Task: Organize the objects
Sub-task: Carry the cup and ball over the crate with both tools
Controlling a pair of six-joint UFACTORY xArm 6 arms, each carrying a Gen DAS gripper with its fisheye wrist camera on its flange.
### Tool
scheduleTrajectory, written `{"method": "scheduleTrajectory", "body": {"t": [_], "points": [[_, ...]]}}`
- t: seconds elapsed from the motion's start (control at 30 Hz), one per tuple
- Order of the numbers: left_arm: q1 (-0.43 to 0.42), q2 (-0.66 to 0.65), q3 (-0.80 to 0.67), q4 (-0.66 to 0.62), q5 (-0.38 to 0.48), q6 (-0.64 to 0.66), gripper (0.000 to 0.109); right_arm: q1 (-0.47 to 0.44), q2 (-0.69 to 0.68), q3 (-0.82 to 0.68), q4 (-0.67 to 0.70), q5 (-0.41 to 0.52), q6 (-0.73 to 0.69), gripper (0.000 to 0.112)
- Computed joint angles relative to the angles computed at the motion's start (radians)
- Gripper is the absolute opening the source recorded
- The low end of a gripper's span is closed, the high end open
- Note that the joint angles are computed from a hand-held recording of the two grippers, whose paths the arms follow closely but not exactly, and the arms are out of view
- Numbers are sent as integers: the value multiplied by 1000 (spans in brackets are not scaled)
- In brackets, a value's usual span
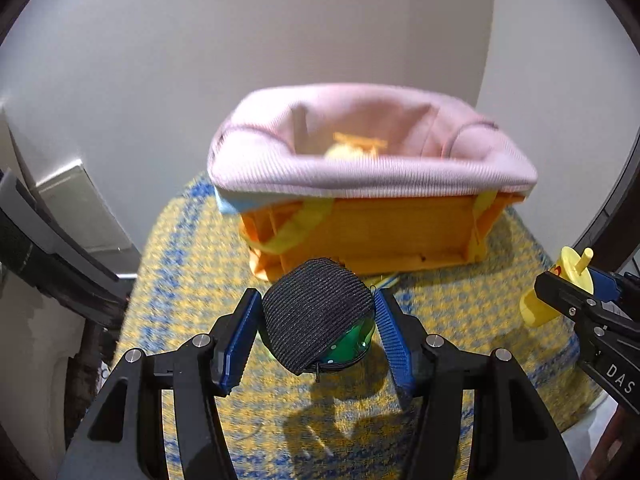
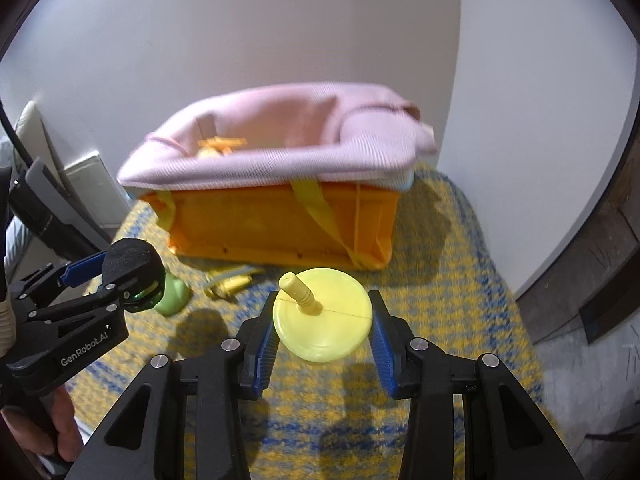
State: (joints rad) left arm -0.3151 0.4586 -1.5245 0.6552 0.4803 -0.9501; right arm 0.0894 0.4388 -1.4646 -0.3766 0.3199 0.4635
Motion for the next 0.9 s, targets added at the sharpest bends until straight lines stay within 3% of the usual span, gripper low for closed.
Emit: {"method": "scheduleTrajectory", "body": {"t": [0.37, 0.63, 0.9], "points": [[20, -32, -65, 38, 14, 14, 57, 15, 11, -117, 7, 27, -27, 41], [26, 24, -191, 25, 26, 84, 57, 22, 67, -257, 38, 63, -73, 41], [39, 124, -363, -68, 52, 205, 57, 14, 189, -475, 93, 140, -144, 41]]}}
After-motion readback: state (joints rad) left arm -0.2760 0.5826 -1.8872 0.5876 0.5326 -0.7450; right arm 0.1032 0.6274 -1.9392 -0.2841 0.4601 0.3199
